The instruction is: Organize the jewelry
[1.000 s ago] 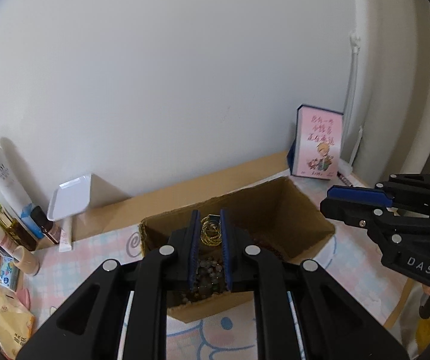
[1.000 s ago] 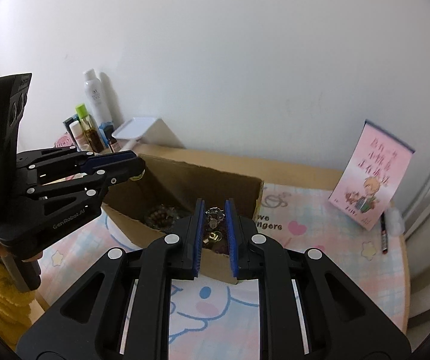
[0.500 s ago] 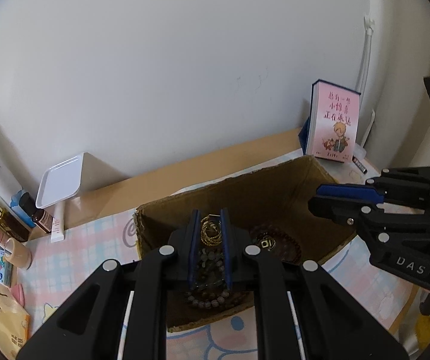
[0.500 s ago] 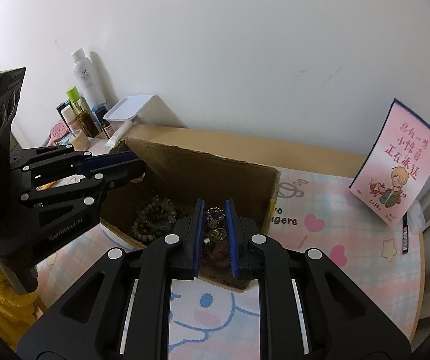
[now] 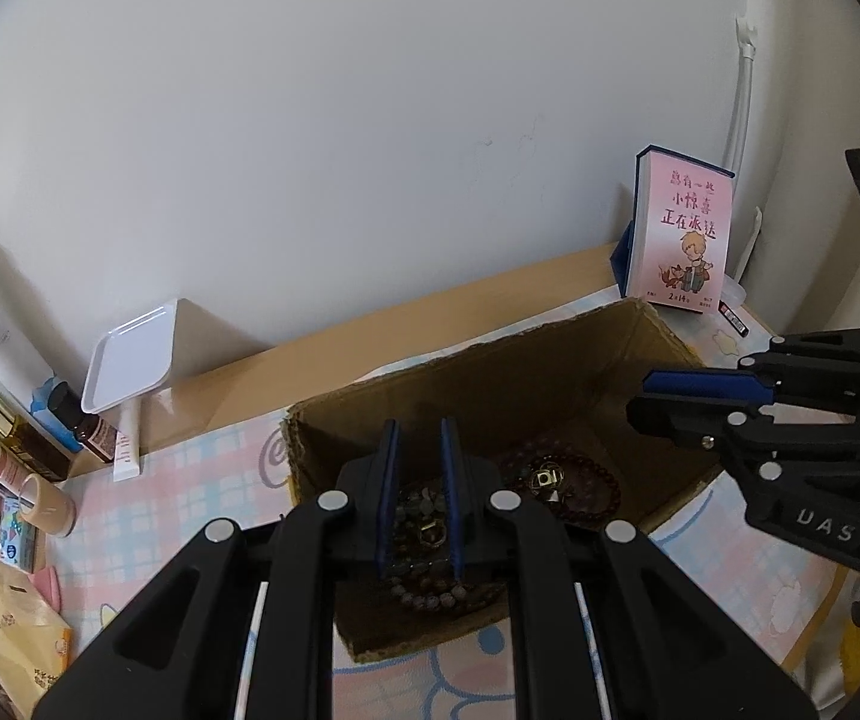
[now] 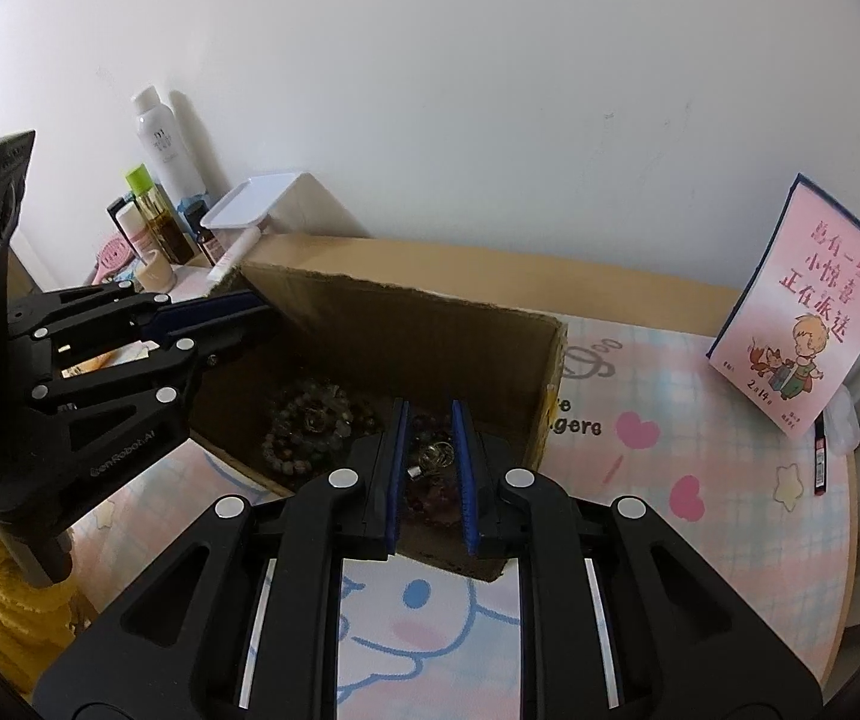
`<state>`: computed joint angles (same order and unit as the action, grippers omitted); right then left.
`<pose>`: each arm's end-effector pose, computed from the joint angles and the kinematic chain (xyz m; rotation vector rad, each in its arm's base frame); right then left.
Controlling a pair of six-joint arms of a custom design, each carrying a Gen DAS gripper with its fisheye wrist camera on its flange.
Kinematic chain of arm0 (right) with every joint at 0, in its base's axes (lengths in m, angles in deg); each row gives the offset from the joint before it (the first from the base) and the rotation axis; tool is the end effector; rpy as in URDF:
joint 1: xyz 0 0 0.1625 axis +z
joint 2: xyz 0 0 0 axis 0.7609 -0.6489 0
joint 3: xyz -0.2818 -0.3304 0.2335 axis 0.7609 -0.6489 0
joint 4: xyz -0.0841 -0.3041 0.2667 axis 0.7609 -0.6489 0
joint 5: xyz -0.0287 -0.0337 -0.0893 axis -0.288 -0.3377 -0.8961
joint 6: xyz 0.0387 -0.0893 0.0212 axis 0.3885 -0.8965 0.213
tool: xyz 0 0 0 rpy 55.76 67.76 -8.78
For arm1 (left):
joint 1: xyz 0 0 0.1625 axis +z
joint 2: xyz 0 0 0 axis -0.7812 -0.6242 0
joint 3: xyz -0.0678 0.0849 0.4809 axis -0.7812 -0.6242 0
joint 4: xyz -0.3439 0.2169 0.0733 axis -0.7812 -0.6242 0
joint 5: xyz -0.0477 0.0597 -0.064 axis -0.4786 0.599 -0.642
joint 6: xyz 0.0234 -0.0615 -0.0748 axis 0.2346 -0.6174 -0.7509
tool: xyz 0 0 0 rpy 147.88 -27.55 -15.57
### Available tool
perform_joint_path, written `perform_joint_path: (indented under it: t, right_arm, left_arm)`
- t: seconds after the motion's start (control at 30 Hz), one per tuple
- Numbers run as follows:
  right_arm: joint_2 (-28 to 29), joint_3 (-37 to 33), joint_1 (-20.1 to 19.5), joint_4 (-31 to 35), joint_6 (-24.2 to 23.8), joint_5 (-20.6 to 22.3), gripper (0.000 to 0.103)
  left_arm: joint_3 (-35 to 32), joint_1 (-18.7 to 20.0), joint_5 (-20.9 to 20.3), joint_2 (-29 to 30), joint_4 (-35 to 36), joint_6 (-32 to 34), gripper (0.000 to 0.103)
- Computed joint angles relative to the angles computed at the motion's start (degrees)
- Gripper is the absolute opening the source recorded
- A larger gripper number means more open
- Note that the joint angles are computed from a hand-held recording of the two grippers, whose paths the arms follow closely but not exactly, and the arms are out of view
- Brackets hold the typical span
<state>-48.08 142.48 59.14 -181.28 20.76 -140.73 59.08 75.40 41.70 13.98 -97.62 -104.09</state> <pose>0.2473 -0.4319 0.2906 0.9451 -2.5162 0.5122 -0.3552 -0.3917 0.1730 0.5503 2.2346 -0.7836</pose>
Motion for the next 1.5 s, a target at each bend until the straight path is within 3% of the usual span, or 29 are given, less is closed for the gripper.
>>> perform_joint_path:
  t: [0.07, 0.2, 0.33, 0.47, 0.53, 0.7, 0.93, 1.5]
  right_arm:
    - [-0.6, 0.0, 0.4, -0.1, 0.1, 0.0, 0.030]
    - [-2.3, -0.5, 1.0, 1.7, 1.1, 0.9, 0.042]
    - [-3.5, -1.1, 1.7, 3.2, 1.8, 0.9, 0.065]
    - [-4.4, -1.9, 1.9, 5.2, 2.9, 0.3, 0.085]
    - [-4.6, -2.1, 2.0, 5.8, 3.4, 0.0, 0.093]
    - [-4.8, -2.5, 2.3, 7.7, 3.6, -1.9, 0.095]
    - [-4.5, -2.4, 2.2, 7.6, 2.6, -4.0, 0.095]
    - [-4.6, -1.9, 1.7, 8.2, 2.4, -4.5, 0.095]
  left_arm:
    - [-0.1, -0.3, 0.2, -0.5, 0.9, -0.6, 0.016]
    - [0.6, -1.3, 1.9, -1.5, -0.2, -1.1, 0.042]
    - [0.6, -2.2, 3.3, -2.3, 0.3, -1.9, 0.048]
    - [0.4, -3.0, 4.1, -2.7, 1.7, -2.4, 0.070]
    - [0.2, -3.3, 4.1, -3.0, 3.1, -3.3, 0.075]
    - [-0.5, -3.1, 2.4, -4.3, 6.9, -6.4, 0.092]
    - [-0.7, -2.7, 1.9, -5.1, 10.8, -8.4, 0.094]
    - [0.1, -2.9, 0.2, -4.9, 9.7, -6.2, 0.096]
